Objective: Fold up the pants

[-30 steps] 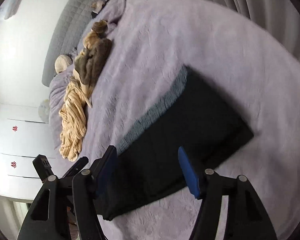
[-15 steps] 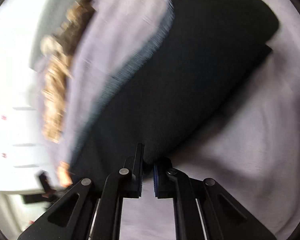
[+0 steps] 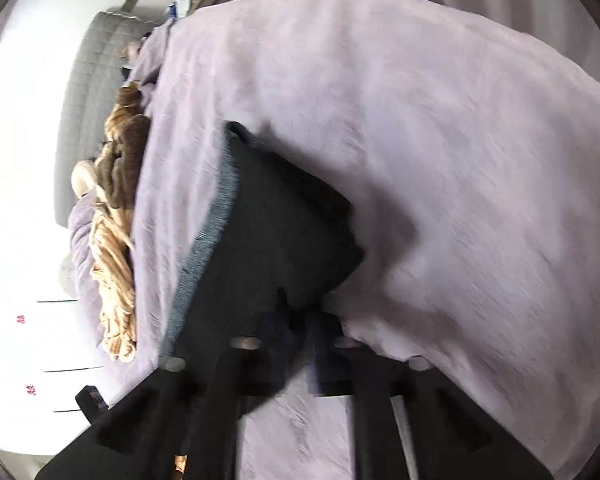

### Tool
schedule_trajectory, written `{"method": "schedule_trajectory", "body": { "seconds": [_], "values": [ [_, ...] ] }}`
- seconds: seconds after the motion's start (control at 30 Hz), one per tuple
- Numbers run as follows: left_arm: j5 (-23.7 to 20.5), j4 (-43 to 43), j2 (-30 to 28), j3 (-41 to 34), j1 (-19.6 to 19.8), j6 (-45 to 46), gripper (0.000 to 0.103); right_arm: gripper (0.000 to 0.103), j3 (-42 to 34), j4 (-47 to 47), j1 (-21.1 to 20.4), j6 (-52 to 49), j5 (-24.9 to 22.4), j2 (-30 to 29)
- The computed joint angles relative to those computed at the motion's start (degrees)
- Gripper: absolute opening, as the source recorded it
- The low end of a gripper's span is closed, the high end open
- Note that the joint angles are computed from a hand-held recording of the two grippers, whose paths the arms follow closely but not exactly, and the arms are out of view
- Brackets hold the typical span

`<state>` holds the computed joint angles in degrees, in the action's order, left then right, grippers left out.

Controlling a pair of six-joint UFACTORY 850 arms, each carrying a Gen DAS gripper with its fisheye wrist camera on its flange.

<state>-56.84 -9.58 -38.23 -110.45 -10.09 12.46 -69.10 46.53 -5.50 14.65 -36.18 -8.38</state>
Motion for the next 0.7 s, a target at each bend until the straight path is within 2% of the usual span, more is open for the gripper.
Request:
{"method": "schedule_trajectory", "body": {
  "seconds": [0.03, 0.07, 0.13, 0.17, 0.23, 0.33, 0.4, 0.47, 0.53, 0.63, 0.7],
  "values": [
    [0.4, 1.3, 0.2, 0.6, -0.6, -1.0, 0.102, 0.007, -1.6, 0.2, 0.2, -2.3, 0.5, -0.7],
    [-0.8, 2.8, -0.8, -1.1, -1.7, -3.1, 0.102, 0.007, -3.3, -1.5, 0.5, -3.2, 0.2, -1.4],
    [-3.5, 3.1, -2.0, -2.9, -1.4, -4.2, 0.102, 0.007, -5.5, -7.5, 0.6, -1.2, -1.6, -2.9],
    [-3.8, 2.9, -1.7, -3.0, -1.2, -4.5, 0.102, 0.007, -7.5, -11.8, 0.6, 1.2, -4.3, -4.7],
    [-2.9, 3.1, -1.1, -3.3, -0.8, -4.2, 0.102, 0.007, -8.5, -13.1, -0.2, 1.1, -10.0, -6.0],
    [-3.1, 3.5, -1.6, -5.6, 0.2, -4.4, 0.102, 0.012, -6.6, -13.8, -0.8, 3.2, -13.4, -3.5],
    [-3.3, 4.5, -3.7, -8.9, 0.2, -5.4, 0.102, 0.016, -5.8, -18.9, 0.3, 6.1, -12.3, -1.0],
    [-4.7, 6.0, -7.1, -13.6, -0.4, -7.5, 0.102, 0.016, -6.8, -20.5, 1.6, 3.4, -9.5, -0.3],
    [-4.4, 6.9, -10.2, -16.5, -1.6, -9.4, 0.102, 0.016, -11.6, -22.5, 3.2, 0.4, -9.8, -3.9],
    [-4.7, 11.8, -14.9, -21.0, -3.0, -13.0, 0.102, 0.029, -19.9, -29.6, 5.2, 2.3, -13.1, -12.3],
    [-5.6, 10.7, -17.5, -24.9, -1.9, -14.1, 0.102, 0.024, -22.8, -32.5, 5.4, 3.7, -15.4, -16.5]
  ]
}}
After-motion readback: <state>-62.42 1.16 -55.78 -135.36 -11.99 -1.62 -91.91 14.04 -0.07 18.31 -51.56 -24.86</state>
